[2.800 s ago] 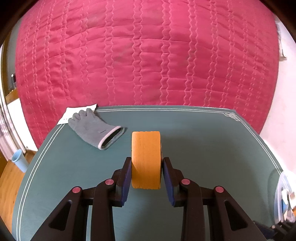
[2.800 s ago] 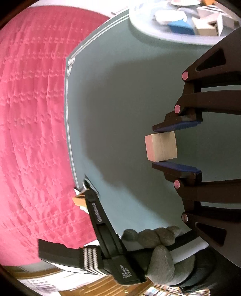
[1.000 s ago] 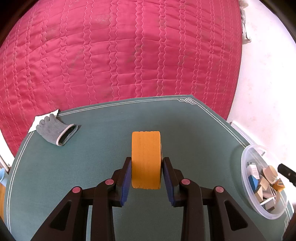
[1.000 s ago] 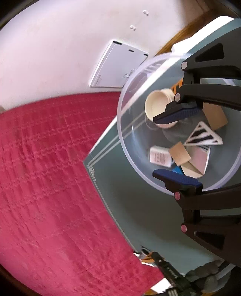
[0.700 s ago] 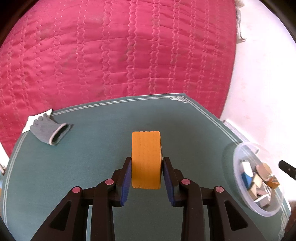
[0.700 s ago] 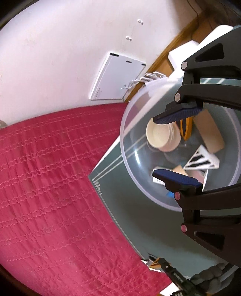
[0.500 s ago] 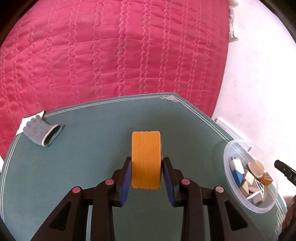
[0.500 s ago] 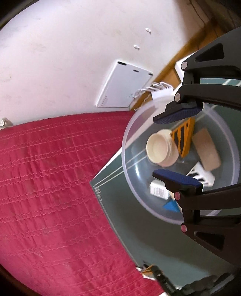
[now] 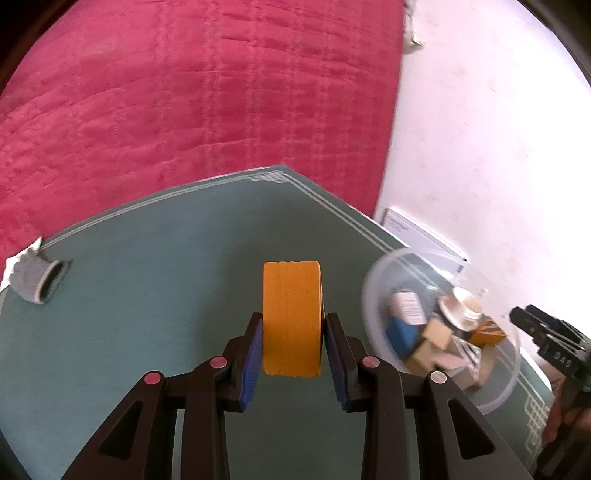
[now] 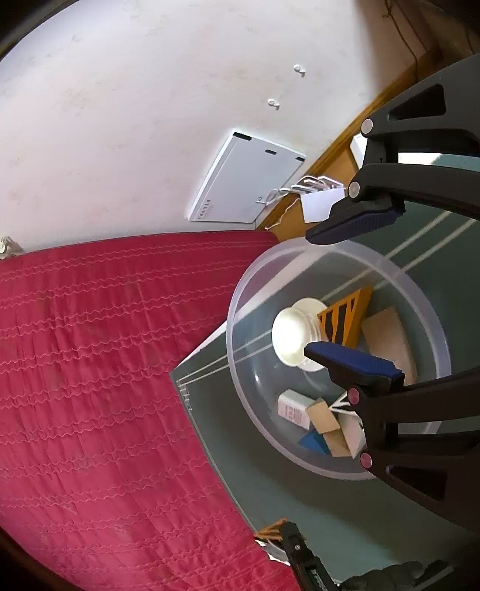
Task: Organize rigid objects
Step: 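Carry the orange block into the bin and open the left tool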
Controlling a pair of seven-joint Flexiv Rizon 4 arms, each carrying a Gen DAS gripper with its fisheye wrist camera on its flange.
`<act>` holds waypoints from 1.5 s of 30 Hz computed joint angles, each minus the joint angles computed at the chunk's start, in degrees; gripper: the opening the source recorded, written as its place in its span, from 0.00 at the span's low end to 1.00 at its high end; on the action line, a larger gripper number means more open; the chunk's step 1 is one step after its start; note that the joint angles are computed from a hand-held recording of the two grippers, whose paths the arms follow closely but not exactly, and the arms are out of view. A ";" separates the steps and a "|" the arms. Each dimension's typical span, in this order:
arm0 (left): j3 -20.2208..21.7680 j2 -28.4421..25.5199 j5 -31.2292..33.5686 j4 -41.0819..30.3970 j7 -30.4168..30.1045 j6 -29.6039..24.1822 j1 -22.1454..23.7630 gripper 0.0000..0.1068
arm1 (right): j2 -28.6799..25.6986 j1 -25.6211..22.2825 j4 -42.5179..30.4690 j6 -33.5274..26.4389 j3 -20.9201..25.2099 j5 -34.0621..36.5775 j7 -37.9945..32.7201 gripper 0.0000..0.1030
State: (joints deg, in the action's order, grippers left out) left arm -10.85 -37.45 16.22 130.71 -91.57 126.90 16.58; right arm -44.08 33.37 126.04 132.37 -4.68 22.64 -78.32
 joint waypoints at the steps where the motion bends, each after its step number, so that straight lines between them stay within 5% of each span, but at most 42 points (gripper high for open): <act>1: -0.46 -0.07 -0.16 -0.41 0.03 -0.76 -0.49 0.32 | -0.10 -0.53 0.03 0.22 0.24 -0.47 0.06 0.55; 18: -0.82 -2.86 -9.92 -8.58 4.99 -10.75 -12.31 0.32 | -3.85 -11.72 1.41 7.98 5.51 -10.68 3.93 0.61; 32: 0.16 -4.98 -16.40 -13.77 8.66 -15.73 -18.00 0.33 | -4.71 -11.17 2.59 14.44 5.78 -10.47 2.39 0.70; 37: 1.60 -4.96 -18.61 -13.93 8.67 -15.38 -19.91 0.64 | -4.57 -12.19 2.90 14.77 6.47 -11.69 3.34 0.70; 45: 7.77 -3.76 -23.30 -12.13 8.26 -11.98 -25.63 0.77 | -4.72 -13.96 3.97 16.16 7.47 -14.49 5.10 0.78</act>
State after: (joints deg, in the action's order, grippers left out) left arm -3.08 -41.21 -7.09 118.58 -83.30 114.92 -9.05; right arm -48.80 19.41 130.02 148.53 2.79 8.15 -73.22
